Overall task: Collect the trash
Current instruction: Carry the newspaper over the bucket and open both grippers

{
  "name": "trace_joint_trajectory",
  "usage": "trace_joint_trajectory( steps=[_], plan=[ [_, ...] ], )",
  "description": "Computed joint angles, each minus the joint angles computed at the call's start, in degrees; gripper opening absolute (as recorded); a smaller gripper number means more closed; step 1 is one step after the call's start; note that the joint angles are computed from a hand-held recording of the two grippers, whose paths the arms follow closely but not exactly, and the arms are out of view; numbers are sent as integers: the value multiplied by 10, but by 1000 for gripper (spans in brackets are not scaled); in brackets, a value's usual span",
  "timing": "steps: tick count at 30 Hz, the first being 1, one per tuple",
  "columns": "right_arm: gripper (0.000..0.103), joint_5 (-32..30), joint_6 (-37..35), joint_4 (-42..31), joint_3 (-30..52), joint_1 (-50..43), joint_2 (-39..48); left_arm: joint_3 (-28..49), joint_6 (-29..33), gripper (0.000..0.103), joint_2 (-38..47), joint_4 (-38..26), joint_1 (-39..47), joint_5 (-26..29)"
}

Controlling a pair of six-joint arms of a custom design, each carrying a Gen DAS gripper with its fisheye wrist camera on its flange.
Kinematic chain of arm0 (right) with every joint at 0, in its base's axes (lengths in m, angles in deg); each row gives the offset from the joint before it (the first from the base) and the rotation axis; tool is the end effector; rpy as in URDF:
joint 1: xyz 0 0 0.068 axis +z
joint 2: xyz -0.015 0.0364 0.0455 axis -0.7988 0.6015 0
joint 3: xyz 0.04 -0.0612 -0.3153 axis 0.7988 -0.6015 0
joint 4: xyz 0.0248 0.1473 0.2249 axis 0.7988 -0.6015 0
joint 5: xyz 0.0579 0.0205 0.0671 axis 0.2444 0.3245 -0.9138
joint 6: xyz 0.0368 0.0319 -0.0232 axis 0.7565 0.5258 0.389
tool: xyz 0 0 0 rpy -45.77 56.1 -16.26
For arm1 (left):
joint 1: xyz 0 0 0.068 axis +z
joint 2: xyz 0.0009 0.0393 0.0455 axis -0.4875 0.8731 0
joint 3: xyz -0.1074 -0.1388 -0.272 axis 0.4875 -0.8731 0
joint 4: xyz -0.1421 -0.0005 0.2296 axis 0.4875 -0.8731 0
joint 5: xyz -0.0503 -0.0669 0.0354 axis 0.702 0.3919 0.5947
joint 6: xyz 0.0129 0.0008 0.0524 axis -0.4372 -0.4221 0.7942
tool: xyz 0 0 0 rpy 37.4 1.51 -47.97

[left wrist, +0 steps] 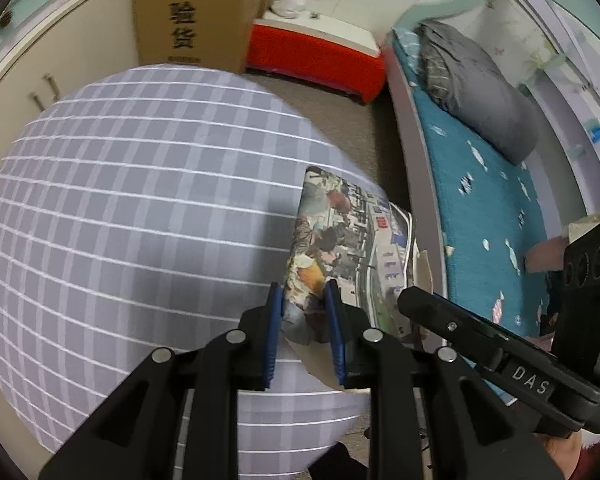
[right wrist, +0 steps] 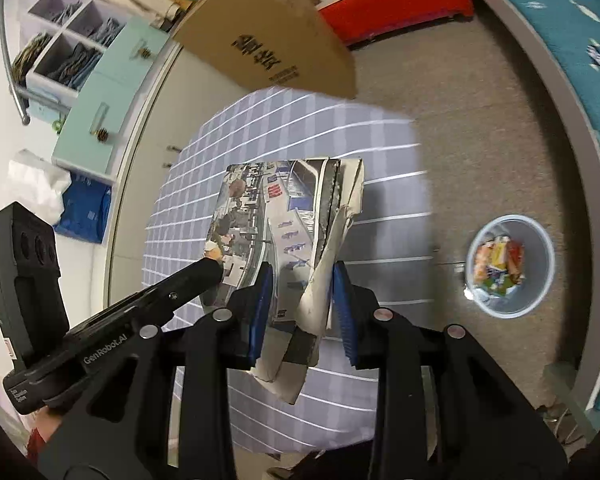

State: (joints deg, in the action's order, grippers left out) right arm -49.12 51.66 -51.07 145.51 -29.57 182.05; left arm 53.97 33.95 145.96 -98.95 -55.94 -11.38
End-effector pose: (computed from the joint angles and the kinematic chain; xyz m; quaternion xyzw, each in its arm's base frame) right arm 0.3069 0.1539 0.4362 -0.1026 0.9316 0.3320 0.1068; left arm 0.2529 -0.1259 0.4466 -0.1731 0.9596 -0.1156 0.1896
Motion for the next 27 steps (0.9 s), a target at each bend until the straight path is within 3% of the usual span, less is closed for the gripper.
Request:
trace_joint_trajectory(
  steps=[13, 21, 27],
  plan=[
    [32, -24, -212, -128, -9, -275, 2, 241, -62, 21, 244, 8, -165, 2],
    [32, -10, -301, -150, -48, -375, 16, 306, -71, 21, 331, 14, -196, 29],
    [32, 0, -319, -141, -70, -397, 28, 340, -70, 21, 378, 11, -203, 42]
  ],
)
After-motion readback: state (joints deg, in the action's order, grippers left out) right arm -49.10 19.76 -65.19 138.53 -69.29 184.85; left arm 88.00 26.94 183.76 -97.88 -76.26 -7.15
